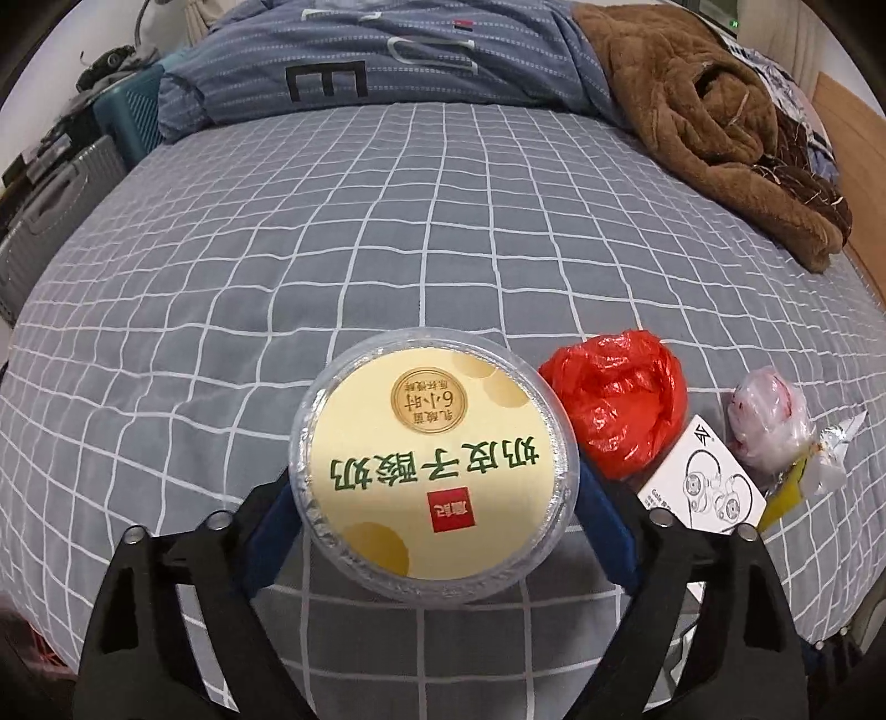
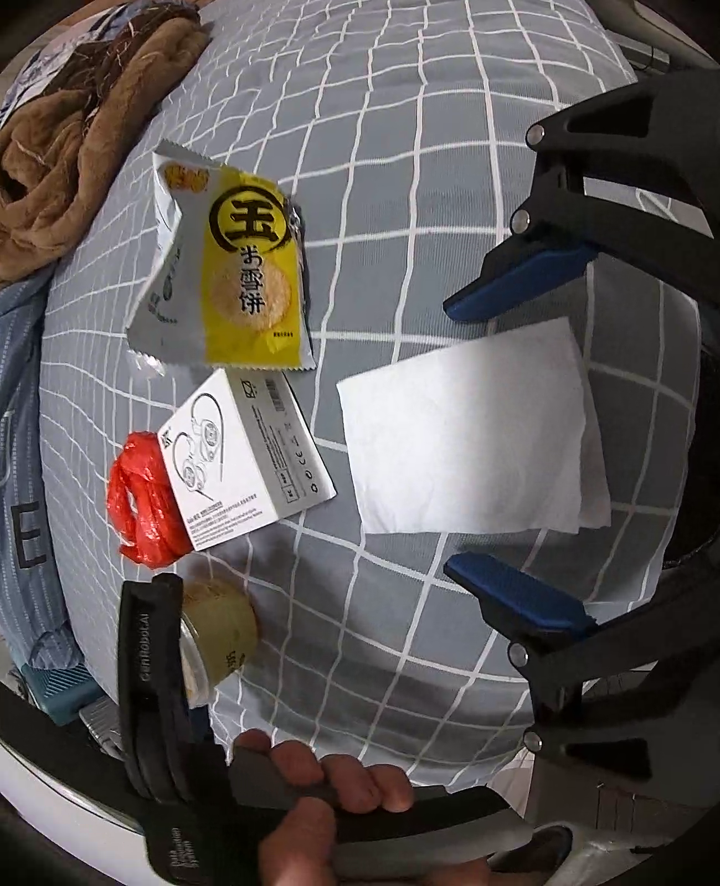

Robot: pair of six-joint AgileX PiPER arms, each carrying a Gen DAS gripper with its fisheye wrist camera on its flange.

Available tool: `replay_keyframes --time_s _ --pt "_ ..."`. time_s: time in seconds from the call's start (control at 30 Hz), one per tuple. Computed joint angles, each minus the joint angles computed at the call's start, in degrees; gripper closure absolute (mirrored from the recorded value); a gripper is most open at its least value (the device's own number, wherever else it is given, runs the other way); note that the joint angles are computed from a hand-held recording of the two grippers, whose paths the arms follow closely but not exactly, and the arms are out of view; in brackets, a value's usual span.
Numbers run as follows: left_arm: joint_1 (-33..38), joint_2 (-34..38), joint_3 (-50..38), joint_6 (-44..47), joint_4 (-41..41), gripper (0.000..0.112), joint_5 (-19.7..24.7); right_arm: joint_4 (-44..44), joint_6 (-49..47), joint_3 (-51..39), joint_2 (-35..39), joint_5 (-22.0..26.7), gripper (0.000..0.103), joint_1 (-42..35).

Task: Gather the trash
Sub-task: 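Grasp the yellow yogurt cup with the left tool while the right tool grasps the white tissue, then carry the yogurt cup and tissue off the bed toward the bin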

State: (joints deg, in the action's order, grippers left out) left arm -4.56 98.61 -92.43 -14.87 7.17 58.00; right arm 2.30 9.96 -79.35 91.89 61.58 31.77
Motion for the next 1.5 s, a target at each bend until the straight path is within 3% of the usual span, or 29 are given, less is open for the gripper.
replay_keyframes --time_s 0.2,0.37,0.57,1.03,1.5 --pt "0.1 -0.1 0.3 0.6 -0.4 0.029 -0.3 -0.1 0.6 0.0 0.3 0.7 0.038 0.0" --pt "0.1 -1.4 1.8 0.0 -0.7 0.029 -0.4 -0.5 0.3 -1.1 1.1 2.0 0.066 -0.5" --pt "0.6 -4.1 4.4 -0.2 -0.9 0.029 -0.3 1.7 -1.9 -1.5 1.1 2.2 0.089 -2.8" --pt "1.5 -15.5 11.1 -1.5 -1.0 0.029 4.1 2.8 -1.8 -1.1 -3.3 3.2 0.093 -4.5" --pt "-7.9 -28.9 14.7 -9.4 2.7 0.029 10.7 -0.5 0.5 -1.1 -12.6 7.7 0.093 -3.9"
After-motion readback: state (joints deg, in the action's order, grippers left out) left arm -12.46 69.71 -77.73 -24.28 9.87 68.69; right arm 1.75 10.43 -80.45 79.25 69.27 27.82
